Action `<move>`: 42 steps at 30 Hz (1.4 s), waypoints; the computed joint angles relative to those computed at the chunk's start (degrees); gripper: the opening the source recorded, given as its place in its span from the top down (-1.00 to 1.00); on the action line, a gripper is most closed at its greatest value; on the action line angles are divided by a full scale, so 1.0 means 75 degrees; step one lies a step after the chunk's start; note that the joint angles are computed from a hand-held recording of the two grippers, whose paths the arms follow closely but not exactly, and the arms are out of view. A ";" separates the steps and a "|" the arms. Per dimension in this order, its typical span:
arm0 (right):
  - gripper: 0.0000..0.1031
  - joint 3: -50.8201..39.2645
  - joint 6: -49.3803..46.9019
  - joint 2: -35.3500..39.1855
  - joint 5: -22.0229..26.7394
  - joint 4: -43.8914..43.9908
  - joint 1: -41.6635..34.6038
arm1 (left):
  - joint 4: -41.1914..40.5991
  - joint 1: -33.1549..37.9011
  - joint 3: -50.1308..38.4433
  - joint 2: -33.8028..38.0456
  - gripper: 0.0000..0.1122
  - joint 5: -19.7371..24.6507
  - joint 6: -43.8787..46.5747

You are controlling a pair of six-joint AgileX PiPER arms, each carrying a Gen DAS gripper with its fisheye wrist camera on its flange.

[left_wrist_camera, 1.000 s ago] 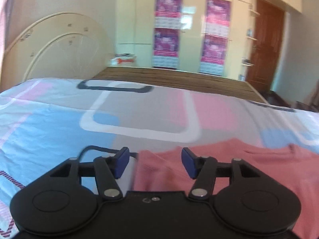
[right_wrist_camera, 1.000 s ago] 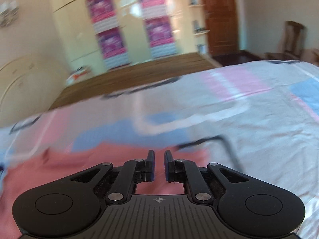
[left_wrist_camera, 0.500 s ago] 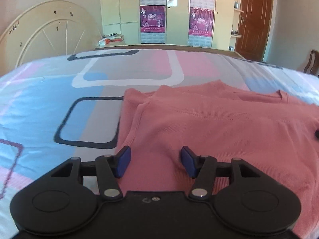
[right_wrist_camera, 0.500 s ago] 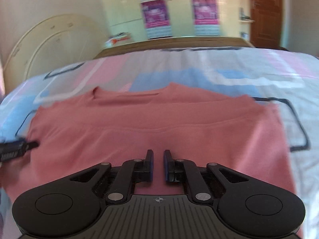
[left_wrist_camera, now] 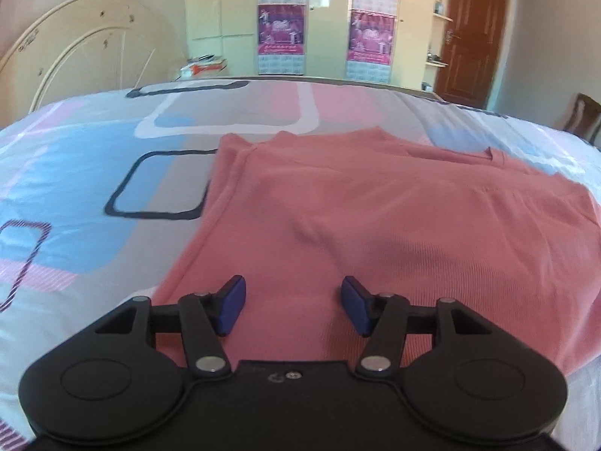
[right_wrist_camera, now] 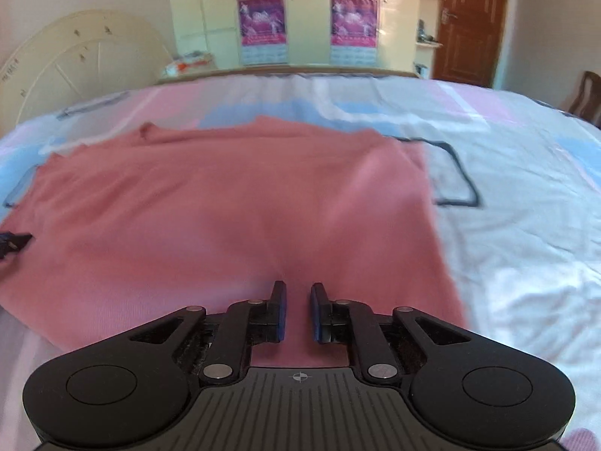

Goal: Fold small clothes
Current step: 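Open both grippers to release the folded hem onto the collar, then grasp the side edge of the folded sweatshirt with the left gripper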

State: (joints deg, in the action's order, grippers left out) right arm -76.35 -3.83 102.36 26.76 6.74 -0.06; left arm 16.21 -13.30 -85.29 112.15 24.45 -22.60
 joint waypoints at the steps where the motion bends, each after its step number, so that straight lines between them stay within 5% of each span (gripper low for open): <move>1: 0.77 0.0039 0.0239 -0.0108 0.0071 -0.0233 0.0006 | -0.0010 0.0011 0.0090 -0.0083 -0.01 -0.0019 -0.0004; 5: 0.77 0.0585 0.0785 -0.0371 -0.0164 -0.0750 0.0001 | 0.0185 0.0059 0.0358 -0.0125 -0.08 -0.0242 -0.0191; 8: 0.76 0.0472 0.1299 -0.0524 0.0304 -0.1388 0.0197 | 0.0148 -0.0012 0.0162 -0.0225 -0.06 0.0197 -0.0128; 12: 0.18 0.0602 0.2091 -0.0646 0.0547 -0.2126 0.0378 | -0.0246 -0.0037 0.0393 -0.0496 -0.17 0.0070 0.0410; 21: 0.18 0.0020 0.2393 -0.0816 0.0590 -0.1719 0.1054 | -0.0836 0.0087 0.0176 -0.0425 -0.19 0.0664 0.0929; 32: 0.18 -0.2834 0.2677 0.1107 0.1076 -0.1577 0.2161 | -0.1345 -0.0082 -0.1560 0.0338 -0.30 0.0974 0.1425; 37: 0.18 -0.3444 0.3118 0.1779 0.1547 -0.2060 0.2386 | -0.1461 -0.0041 -0.2379 0.1110 -0.30 0.1736 0.1485; 39: 0.18 -0.3677 0.2919 0.2059 0.1939 -0.1810 0.2340 | -0.1666 0.0054 -0.2124 0.1105 -0.33 0.1507 0.1593; 42: 0.18 -0.3358 0.2898 0.1908 0.1597 -0.1753 0.2305 | -0.1821 0.0171 -0.1926 0.0893 -0.31 0.1544 0.1696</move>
